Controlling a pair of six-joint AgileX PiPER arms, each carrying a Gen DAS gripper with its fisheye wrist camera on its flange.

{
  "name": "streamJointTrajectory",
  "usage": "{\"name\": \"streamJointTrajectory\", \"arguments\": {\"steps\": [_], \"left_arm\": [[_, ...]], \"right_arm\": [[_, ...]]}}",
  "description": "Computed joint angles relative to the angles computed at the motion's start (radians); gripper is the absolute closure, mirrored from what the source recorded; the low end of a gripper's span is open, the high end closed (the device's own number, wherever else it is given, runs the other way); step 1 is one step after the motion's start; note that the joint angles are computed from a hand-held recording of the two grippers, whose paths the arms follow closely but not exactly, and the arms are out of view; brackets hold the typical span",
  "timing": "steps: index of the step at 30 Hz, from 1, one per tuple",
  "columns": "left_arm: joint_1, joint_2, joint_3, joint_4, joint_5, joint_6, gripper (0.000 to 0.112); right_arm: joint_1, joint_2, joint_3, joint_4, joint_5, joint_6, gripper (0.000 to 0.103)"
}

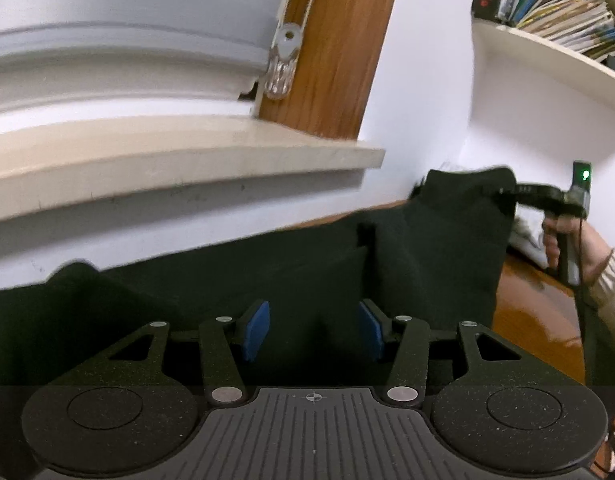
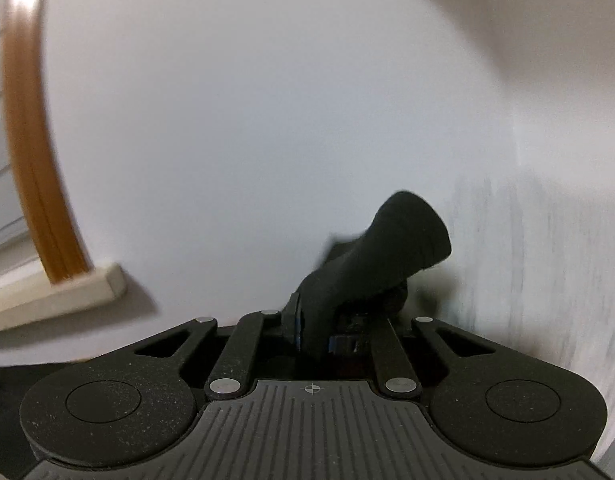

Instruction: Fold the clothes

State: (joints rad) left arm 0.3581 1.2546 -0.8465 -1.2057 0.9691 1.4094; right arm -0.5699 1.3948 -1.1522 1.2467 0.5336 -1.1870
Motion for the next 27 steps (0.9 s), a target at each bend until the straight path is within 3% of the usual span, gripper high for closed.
{"name": "streamJointTrajectory", "arguments": {"steps": [5,8,12,15,17,18,20,22,27], "left_arm": [[-0.034,-0.080,-0.030,-0.001,0.013,-0.052,0.059],[-0.069,-0.118,-0.048,0.011,0.009,-0.084,0.052],[-0.163,-0.152,-0.042,0.080,-0.083,-0.146,0.048],[-0.194,-0.152,-0.027,0.117,-0.109,-0.185,0.048],[-0.199,-0.148,-0.020,0.127,-0.111,-0.195,0.048],[-0.197,-0.144,-0.019,0.129,-0.111,-0.196,0.048],[-0.193,-0.141,-0.014,0.131,-0.118,-0.194,0.046],[-0.187,-0.138,-0.015,0.130,-0.123,-0.193,0.043],[-0.190,-0.095,-0.017,0.078,-0.154,-0.121,0.039]], "right_arm": [[-0.025,-0.056,-0.157,-0.007,0.026,-0.211,0.092],[-0.113,-0.019,-0.317,-0.015,0.068,-0.216,0.092],[-0.157,0.128,-0.452,-0.348,-0.106,0.133,0.088],[-0.214,0.287,-0.578,-0.626,-0.001,0.433,0.080],[-0.227,0.314,-0.607,-0.715,0.058,0.546,0.072],[-0.236,0.316,-0.579,-0.706,0.041,0.542,0.050],[-0.228,0.256,-0.456,-0.616,-0.084,0.433,0.022],[-0.234,0.207,-0.376,-0.439,-0.107,0.253,0.021],[-0.215,0.126,-0.266,-0.182,0.109,-0.010,0.018]]}}
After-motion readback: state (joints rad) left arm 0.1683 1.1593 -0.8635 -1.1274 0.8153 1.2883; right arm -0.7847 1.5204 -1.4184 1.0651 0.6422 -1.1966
